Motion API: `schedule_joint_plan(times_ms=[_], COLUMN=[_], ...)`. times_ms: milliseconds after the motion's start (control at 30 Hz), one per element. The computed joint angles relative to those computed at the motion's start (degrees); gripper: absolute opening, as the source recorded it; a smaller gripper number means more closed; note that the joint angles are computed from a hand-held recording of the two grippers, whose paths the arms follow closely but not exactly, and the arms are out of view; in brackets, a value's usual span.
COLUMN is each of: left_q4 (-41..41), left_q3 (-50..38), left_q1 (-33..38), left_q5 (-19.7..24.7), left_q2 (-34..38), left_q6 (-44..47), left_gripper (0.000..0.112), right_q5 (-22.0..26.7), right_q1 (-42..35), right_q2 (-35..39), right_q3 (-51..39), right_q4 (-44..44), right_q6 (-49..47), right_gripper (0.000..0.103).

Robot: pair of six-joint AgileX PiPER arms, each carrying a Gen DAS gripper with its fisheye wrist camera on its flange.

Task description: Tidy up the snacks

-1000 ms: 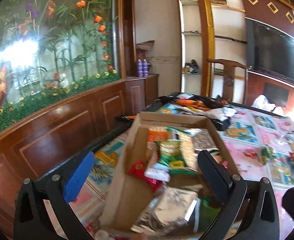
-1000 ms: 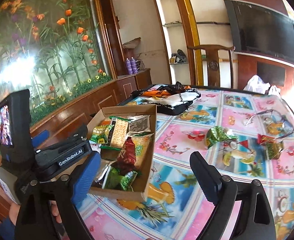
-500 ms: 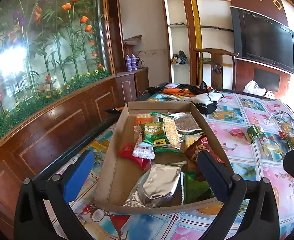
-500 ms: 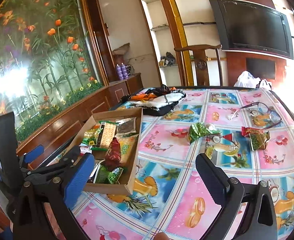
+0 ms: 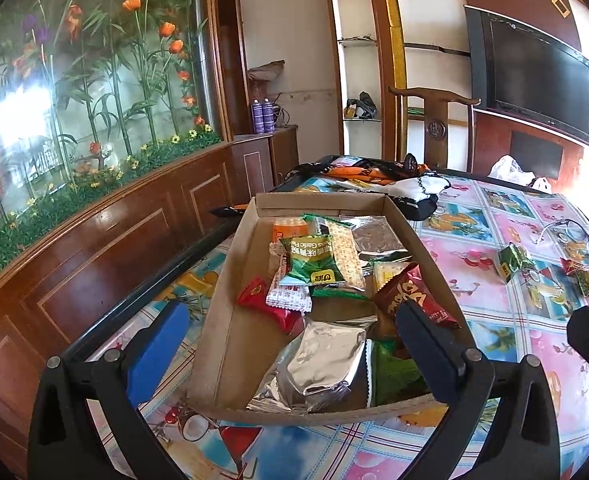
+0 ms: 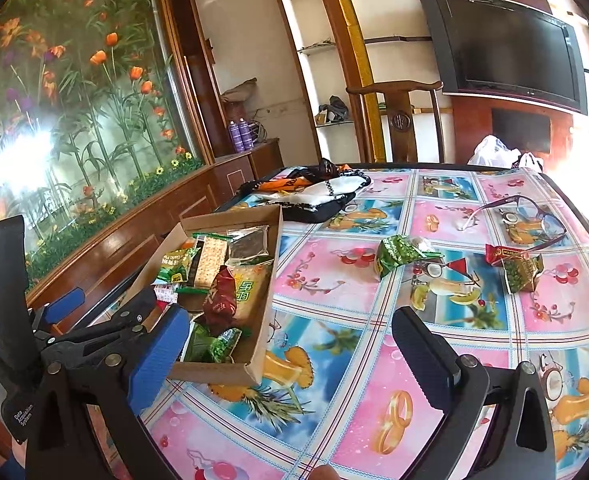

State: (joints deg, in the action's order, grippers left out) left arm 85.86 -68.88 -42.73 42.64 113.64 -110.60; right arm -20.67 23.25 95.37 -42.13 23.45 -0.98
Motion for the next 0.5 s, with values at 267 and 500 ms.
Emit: schedule_joint_plan(times_ms=[267, 500], left_q4=[-1.46, -1.64], left_q3=[-0.86, -0.67], left_q1=[-0.29, -0.12], left_q5=[0.95, 0.90], left_q2=[0.72, 0.60], left_q6=[1.50, 1.71], left_gripper=[0.103, 0.103], right_q5=[-1.19, -1.40], right_q1=[0.13, 0.35], right_q2=[-0.36, -0.61], right_q3=[0.59, 0.74], right_q4=[-0.07, 0.59], right_q6=[-0.16, -0.92], right_gripper=[0.102, 0.102])
